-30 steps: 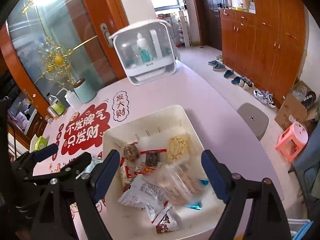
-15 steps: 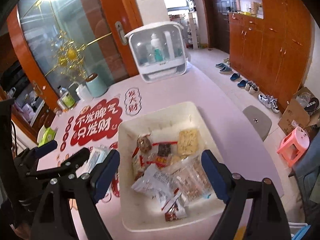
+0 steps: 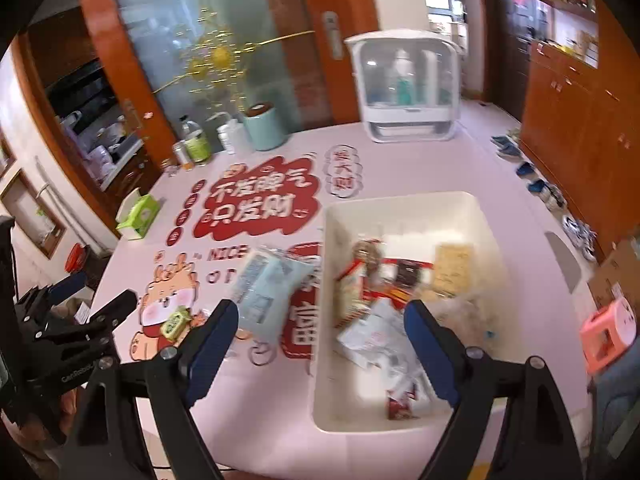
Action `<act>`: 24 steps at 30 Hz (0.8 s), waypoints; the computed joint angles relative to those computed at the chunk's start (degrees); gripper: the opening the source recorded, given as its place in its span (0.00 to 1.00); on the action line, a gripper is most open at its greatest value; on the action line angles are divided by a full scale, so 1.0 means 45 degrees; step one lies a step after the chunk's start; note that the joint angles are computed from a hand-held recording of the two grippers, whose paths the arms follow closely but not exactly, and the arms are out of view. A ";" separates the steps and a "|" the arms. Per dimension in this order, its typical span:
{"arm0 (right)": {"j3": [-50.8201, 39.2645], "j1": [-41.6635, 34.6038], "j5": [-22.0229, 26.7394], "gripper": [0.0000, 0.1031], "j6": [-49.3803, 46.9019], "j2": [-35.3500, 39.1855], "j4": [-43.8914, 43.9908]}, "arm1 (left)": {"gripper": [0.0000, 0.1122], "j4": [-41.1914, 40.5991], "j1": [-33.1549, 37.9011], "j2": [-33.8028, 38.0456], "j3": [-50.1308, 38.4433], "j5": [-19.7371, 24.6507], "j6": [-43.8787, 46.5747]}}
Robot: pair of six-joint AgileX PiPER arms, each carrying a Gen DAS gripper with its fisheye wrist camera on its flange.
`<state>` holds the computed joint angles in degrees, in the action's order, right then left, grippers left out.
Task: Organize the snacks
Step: 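Move both tools back toward the remaining snacks, then grasp the green pastry packet with the left tool while the right tool grasps the blue-white packet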
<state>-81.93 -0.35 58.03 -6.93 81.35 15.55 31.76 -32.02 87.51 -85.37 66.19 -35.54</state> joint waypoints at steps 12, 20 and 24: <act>-0.1761 0.3409 -0.0665 0.87 0.3161 0.1998 -0.1968 | 0.81 -0.1935 0.4474 -0.1023 0.2531 -0.1909 0.3049; -0.3490 0.4577 -0.0602 1.00 0.5153 0.4732 -0.2926 | 0.81 -0.5091 0.6762 0.1496 0.2144 -0.3197 0.7064; -0.4108 0.4697 -0.0721 1.00 0.6035 0.6058 -0.2991 | 0.81 -0.5800 0.7042 0.3112 0.1776 -0.3349 0.7999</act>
<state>-100.42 20.79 54.79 20.23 108.61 2.09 5.66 -0.33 101.52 -77.38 51.13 0.45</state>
